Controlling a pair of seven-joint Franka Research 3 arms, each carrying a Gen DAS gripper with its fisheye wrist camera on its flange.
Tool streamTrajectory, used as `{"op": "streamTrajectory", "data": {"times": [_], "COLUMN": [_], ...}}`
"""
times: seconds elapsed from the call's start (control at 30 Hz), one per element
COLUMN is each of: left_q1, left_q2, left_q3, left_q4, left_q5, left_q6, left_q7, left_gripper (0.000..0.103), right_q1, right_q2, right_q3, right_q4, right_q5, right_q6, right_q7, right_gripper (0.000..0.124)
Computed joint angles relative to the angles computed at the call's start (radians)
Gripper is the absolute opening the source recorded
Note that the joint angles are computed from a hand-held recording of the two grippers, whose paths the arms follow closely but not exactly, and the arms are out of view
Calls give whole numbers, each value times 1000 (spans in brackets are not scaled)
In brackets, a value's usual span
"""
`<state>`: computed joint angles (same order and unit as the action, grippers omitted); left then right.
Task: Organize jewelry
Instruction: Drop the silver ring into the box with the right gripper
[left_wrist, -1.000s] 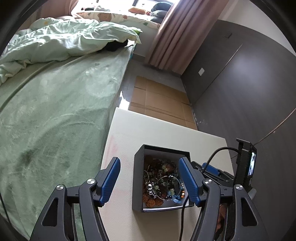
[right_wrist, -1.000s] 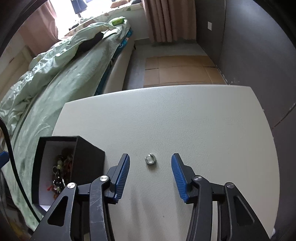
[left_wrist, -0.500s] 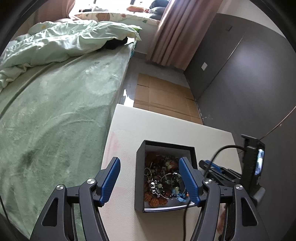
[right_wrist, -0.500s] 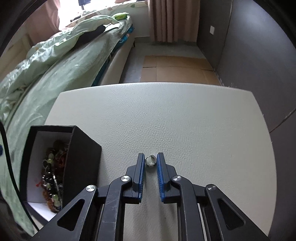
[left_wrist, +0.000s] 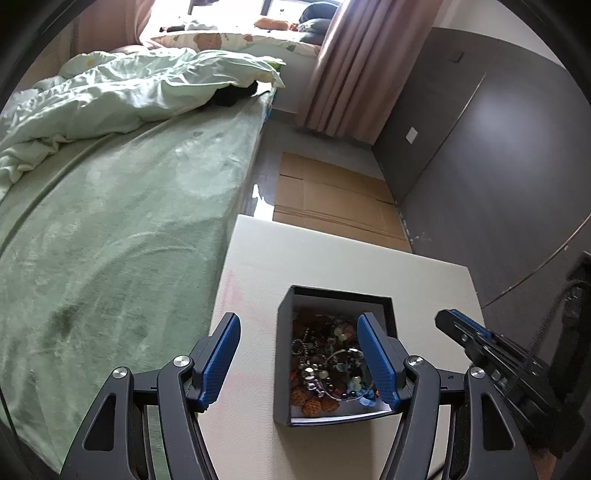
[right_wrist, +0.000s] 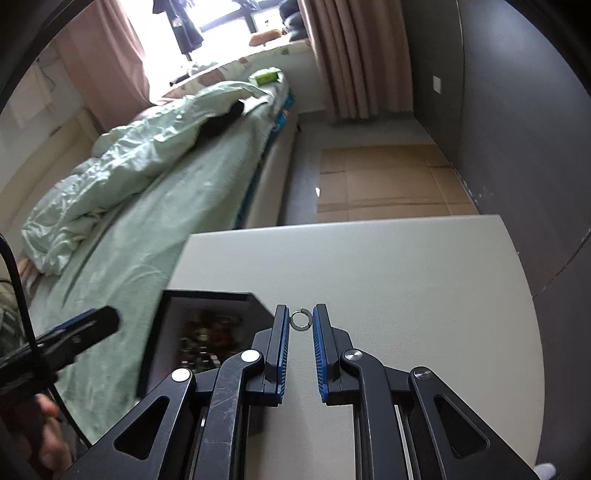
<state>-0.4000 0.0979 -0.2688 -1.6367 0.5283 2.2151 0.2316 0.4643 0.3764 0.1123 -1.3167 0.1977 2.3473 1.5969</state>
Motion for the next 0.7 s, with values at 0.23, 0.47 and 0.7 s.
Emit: {"op": "streamTrajectory", "data": {"times": [0.23,0.47,0.7], "left_q1": [14,27,32], "left_q2": [-38,-68,-98], "left_q3": [2,-5,-15], "left_q4": [-42,-73,-99], "left_q5": [2,10,26], "left_q6": [5,22,31], "left_q7": [-32,-54,-75], "left_gripper": [72,74,80], "right_q1": [2,-30,-27], "right_q2": [-17,-7,-55], "right_q3": [31,76,53], "right_q4": [-13,7,-59], "right_q5": [57,210,233], "right_q6": [12,-48,-22], "right_q7": [-54,-185,-194], "right_gripper": [14,14,65]}}
